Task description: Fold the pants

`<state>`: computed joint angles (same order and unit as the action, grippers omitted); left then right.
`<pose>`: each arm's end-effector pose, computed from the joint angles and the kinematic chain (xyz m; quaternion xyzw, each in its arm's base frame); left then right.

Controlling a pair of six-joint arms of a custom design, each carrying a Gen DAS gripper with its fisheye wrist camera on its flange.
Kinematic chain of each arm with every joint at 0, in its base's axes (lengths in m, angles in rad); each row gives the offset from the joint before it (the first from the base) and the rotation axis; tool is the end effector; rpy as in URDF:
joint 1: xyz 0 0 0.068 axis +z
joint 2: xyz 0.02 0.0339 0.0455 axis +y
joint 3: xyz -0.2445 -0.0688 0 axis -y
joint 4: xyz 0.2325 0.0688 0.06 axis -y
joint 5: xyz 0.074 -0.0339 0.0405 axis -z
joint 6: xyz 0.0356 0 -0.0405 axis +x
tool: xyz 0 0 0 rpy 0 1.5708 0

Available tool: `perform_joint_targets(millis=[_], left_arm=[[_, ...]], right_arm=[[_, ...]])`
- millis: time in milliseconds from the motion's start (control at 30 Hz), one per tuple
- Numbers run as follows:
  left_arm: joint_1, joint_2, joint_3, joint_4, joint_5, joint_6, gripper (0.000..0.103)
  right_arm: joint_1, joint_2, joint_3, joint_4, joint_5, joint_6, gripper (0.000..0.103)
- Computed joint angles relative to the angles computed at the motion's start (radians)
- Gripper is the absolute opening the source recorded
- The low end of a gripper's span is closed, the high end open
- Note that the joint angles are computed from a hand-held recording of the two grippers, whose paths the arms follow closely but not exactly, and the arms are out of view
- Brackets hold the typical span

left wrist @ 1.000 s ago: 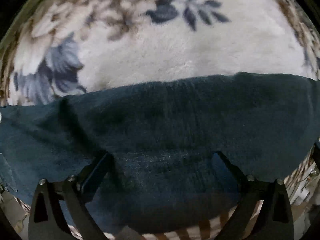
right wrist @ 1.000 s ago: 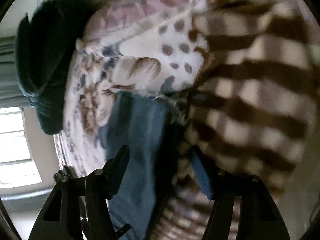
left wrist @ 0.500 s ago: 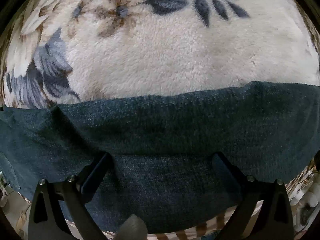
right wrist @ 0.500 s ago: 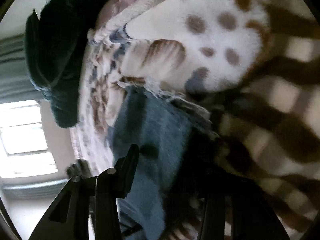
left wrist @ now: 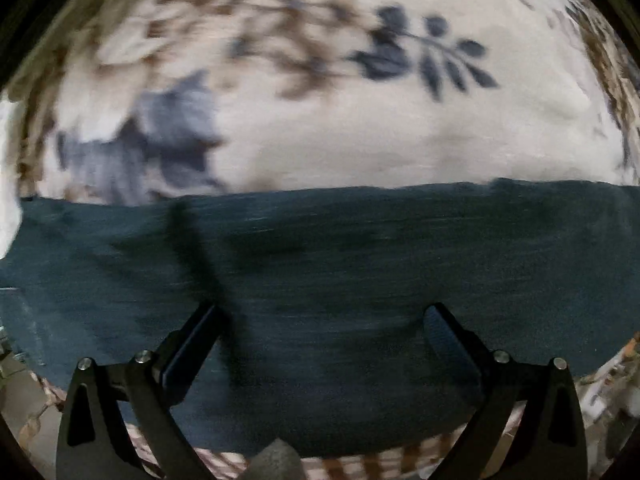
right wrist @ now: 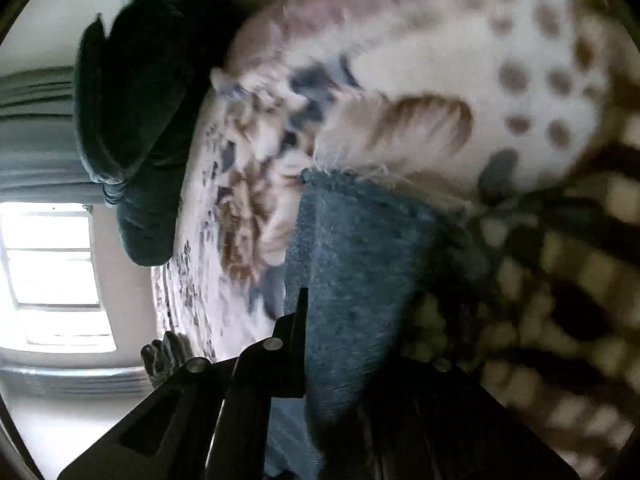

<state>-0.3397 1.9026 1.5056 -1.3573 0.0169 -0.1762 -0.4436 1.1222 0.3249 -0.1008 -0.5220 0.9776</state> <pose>0.2989 -0.1063 0.2023 -0.0805 -0.9925 -0.0152 0.0907 0.1744 -0.0632 0.1274 0.5303 0.7468 0.3191 0.2433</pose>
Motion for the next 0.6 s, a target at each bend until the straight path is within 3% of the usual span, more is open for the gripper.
perform_joint_targets(millis=[200,333,467,600], left_arm=[[0.124,-0.053,-0.026,-0.036,-0.017,0.061,0.103],[0.295,-0.109,-0.015,-0.093,-0.027,0.139,0.103],[0.527,-0.135,0.046,-0.162,-0.064,0.268,0.103],[0.792,-0.102,0.163,-0.207,-0.111,0.434,0.103]], right_arm=[[0.321,-0.119,0.221,-0.303,0.268,0.078,0.007],[0.679,-0.028,0.455,-0.462,0.505,0.165,0.007],[1.047,0.213,0.749,-0.578,0.697,0.249,0.007],[1.306,0.522,1.007,-0.594,0.756,0.299,0.007]])
